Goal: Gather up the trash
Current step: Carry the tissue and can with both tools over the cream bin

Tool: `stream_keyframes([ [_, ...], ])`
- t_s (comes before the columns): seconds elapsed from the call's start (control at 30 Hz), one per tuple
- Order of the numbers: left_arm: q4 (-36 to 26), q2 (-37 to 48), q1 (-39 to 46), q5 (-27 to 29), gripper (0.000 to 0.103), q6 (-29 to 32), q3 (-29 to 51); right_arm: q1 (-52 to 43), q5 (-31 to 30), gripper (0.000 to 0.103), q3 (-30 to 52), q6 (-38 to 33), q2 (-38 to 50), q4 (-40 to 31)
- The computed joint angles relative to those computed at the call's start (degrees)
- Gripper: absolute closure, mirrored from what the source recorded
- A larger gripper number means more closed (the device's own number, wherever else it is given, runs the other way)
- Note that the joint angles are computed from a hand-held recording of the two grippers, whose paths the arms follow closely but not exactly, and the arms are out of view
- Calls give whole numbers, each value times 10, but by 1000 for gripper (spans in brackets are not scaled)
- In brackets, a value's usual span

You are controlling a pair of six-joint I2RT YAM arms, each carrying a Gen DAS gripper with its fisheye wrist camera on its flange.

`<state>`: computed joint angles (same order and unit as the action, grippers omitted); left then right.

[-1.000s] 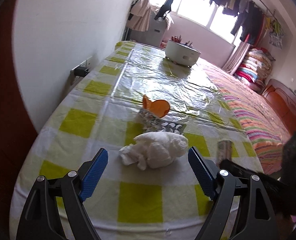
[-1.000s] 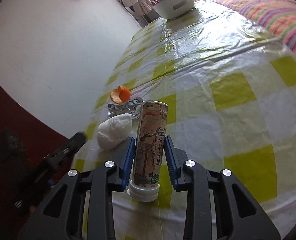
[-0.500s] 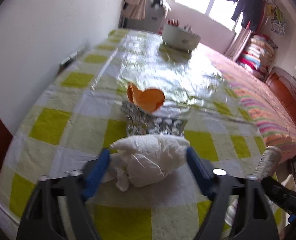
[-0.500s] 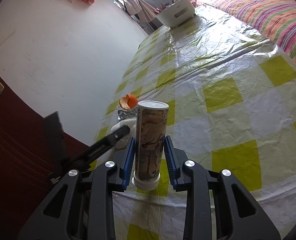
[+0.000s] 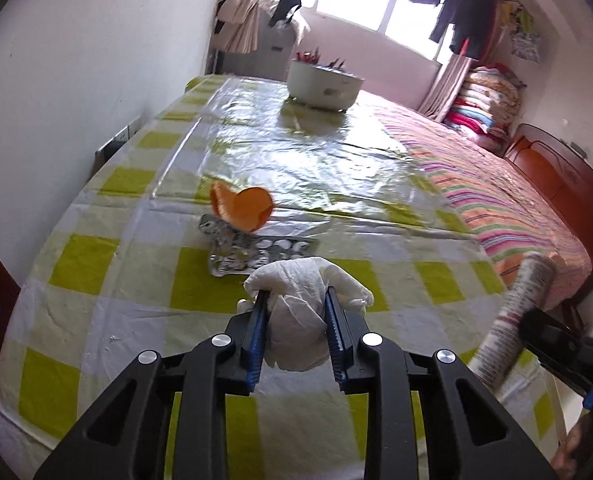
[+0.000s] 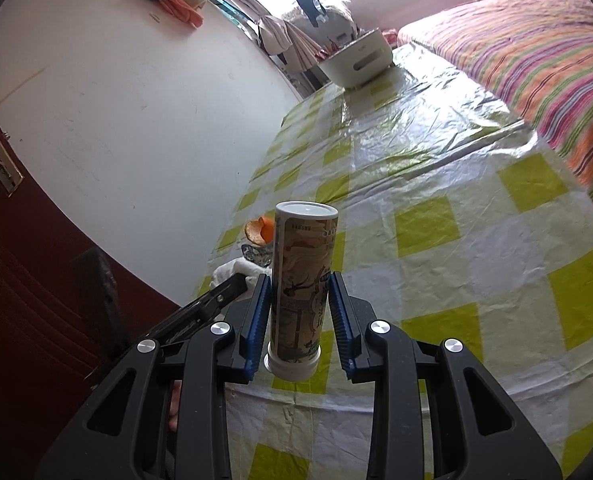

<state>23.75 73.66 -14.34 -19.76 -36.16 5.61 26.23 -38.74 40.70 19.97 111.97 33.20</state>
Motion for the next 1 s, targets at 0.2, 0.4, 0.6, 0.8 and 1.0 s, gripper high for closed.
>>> stream_keyframes([
  [0.2, -45, -26, -80, -47, 77, -34, 11, -26, -3, 74, -15, -14, -5, 11],
  [0.4, -78, -12, -167, -96, 77, -66, 39, -66, -11, 74, -32, -32, -19, 12],
  [0.6, -81, 32, -231, -123, 77, -81, 75, -111, -17, 74, -48, -55, -36, 8],
  [0.8, -85, 87, -281, -138, 77, -89, 123, -155, -25, 74, -63, -72, -45, 8],
  [1.0, -87, 129, -309, -139, 77, -92, 163, -199, -37, 74, -72, -88, -47, 7],
])
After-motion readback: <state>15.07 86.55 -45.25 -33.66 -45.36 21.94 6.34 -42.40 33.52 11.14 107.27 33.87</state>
